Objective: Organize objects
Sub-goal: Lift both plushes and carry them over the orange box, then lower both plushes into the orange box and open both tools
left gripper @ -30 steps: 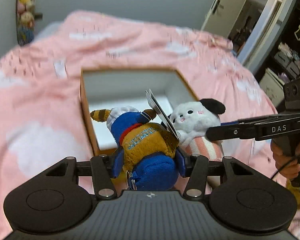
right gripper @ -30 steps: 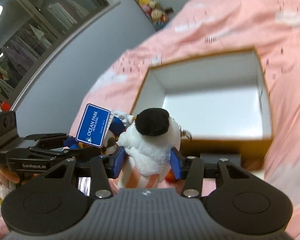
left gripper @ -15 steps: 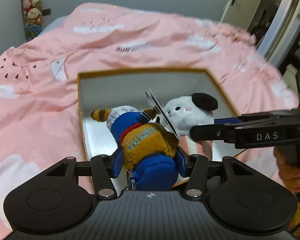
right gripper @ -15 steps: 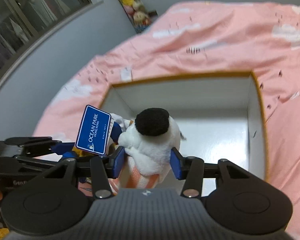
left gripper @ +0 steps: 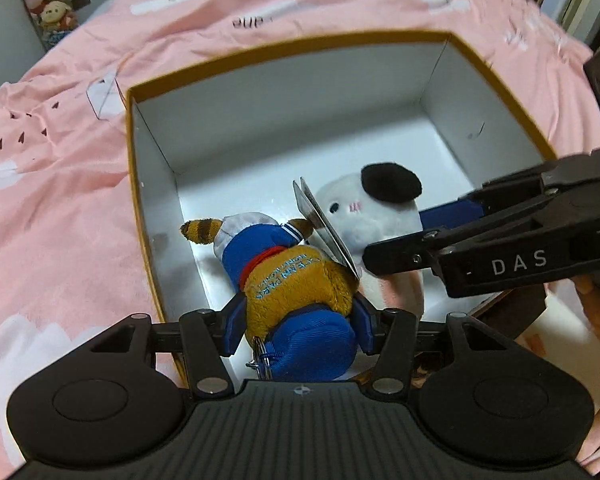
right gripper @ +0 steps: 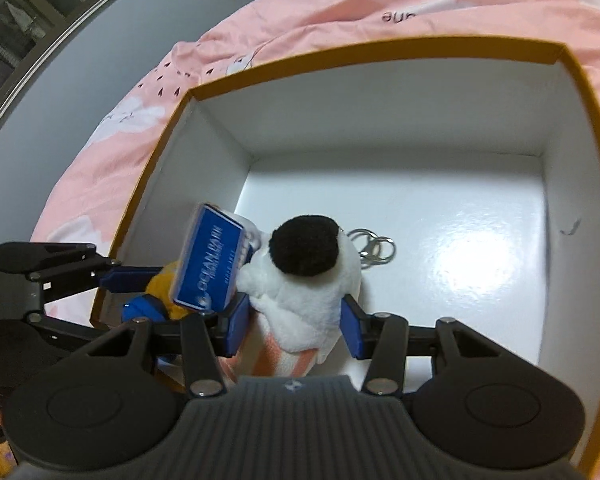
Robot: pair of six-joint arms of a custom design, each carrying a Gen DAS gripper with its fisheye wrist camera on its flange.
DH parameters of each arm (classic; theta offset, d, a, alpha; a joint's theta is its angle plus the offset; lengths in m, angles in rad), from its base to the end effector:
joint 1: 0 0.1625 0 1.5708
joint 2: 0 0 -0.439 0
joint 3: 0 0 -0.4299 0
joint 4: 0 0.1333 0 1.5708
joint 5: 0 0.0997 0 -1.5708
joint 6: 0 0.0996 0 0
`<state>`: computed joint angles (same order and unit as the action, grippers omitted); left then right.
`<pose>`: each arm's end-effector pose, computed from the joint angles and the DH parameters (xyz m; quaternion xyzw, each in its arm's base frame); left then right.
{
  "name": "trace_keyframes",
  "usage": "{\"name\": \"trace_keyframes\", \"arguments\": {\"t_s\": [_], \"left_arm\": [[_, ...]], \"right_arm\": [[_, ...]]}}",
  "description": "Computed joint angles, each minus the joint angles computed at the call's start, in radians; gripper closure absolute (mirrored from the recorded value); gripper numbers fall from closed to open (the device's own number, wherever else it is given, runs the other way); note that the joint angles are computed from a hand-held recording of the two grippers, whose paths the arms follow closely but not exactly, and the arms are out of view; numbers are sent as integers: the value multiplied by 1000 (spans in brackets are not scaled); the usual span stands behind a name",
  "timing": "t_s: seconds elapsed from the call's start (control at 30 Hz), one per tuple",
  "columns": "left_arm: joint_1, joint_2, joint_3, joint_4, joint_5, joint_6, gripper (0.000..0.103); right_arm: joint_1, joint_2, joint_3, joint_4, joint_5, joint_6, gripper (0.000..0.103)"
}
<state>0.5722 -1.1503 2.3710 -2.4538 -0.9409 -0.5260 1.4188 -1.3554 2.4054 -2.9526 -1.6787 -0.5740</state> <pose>-0.2273 -0.3748 0.0505 0.2700 0.8991 -0.0953 0.3312 0.0554 -0.4478 0.1573 0.1976 -0.9649 0.1353 0.1083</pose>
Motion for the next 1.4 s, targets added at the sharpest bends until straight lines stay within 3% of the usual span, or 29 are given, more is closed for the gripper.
{"name": "trace_keyframes", "arguments": {"t_s": [0.27,0.4,0.57,0.7,0.8,1.03,1.13,1.4], "left_arm": [[13,16,-43,85,-20,49,30],[20,-8,-36,74,-33,86,23],[15,-72,-6,29,-38,118,23],[9,-97,-2,42,-37,120,39],[11,-83,-8,54,-30,122,49],[22,-74,0,7,-33,144,53],[28,-62,-3,-11,-36,178,53],[44,-18,-19,-32,-16,299,56]], "right_arm": [[22,22,-35,62,-37,-34,52],[22,26,-43,75,-39,-45,52],[38,19,-48,78,-56,-53,52],[74,25,-44,38,-114,-87,52],[108,38,-28,-40,-169,-158,52],[157,112,-1,-272,-298,-316,53],[146,123,-12,-228,-285,-323,53],[89,103,-49,-64,-167,-230,53]]}}
